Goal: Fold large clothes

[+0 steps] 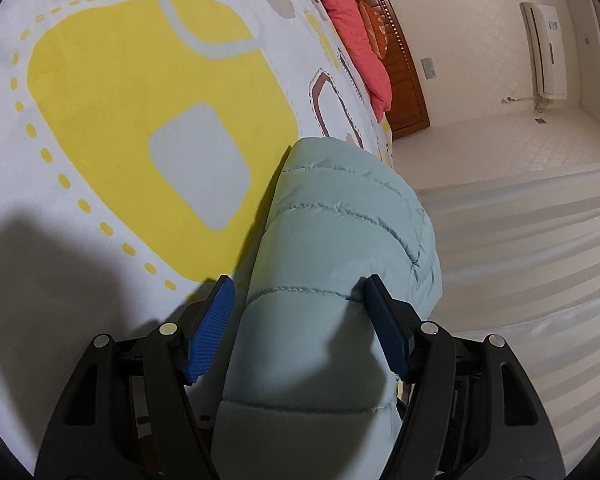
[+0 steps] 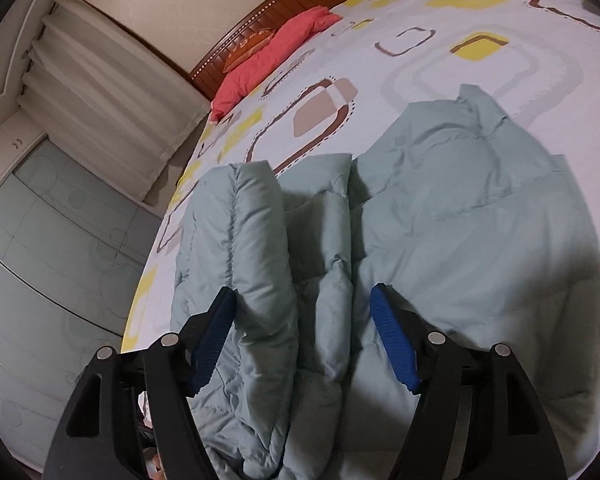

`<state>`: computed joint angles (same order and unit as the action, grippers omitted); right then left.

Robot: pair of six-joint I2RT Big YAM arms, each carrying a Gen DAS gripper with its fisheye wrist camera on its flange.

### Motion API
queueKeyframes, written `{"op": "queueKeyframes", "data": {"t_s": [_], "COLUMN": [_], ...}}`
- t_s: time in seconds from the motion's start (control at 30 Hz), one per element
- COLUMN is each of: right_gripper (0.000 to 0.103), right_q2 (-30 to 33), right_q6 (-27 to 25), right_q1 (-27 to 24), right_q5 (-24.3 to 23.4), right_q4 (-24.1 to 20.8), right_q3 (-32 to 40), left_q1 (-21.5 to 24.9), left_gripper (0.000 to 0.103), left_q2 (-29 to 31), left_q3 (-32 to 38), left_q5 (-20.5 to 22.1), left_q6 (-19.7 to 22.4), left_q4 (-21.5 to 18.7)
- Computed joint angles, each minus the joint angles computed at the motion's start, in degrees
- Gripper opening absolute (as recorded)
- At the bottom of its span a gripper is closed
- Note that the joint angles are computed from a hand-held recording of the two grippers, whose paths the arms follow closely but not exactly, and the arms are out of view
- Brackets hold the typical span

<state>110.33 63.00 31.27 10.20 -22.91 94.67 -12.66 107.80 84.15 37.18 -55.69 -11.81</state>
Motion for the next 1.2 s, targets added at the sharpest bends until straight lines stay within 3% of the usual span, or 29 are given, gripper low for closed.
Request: {"op": "queueKeyframes", "data": {"t_s": [0.07, 0.17, 0.3, 0.57, 0.8, 0.97, 1.13, 1.2], "right_gripper": [0.063, 0.027, 0.014, 0.010, 0.010, 0.010, 0.010, 0.010], "right_q2": [0.84, 1.85, -0.05, -8.84, -15.30, -17.73, -17.44, -16.84], "right_q6": [0.47, -0.43, -2.07, -3.91, -1.10, 1.52, 3.31, 3.91], "right_q1": [-0.05, -0.34, 0.02, -0.89, -3.04, -4.21, -4.99, -5.39], "right_q5": [-0.47, -1.76, 0.16, 4.27, 7.00, 6.81, 5.11, 3.87], "right_q4": [0.51, 1.29, 4.12, 8.51, 9.30, 10.13, 11.73, 12.59], "right_q3": [0.51, 1.33, -0.52, -10.67, -20.67, -25.91, -28.90, -29.52], "left_q1": [-0.21, -0.55, -0.72, -2.52, -5.65, -8.26, -10.10, -10.45], "left_gripper": [0.067, 0.068, 0.068, 0.073, 0.073, 0.074, 0.074, 0.074], "left_q2": [0.03, -0.11, -0.93, -2.09, -1.02, 0.21, 2.28, 3.34], "left_q3": [-0.18, -0.12, -0.45, 0.37, 1.97, 3.78, 6.82, 7.52], "left_q5": [-0.03, 0.30, 0.47, -0.49, 0.06, -0.67, -4.43, -4.67], "left_q6": [-0.60, -1.08, -3.01, -2.75, -2.38, 0.02, 4.82, 4.74], "left_q4": [0.65, 0.83, 2.36, 3.69, 2.91, -0.47, -7.61, -8.96]}}
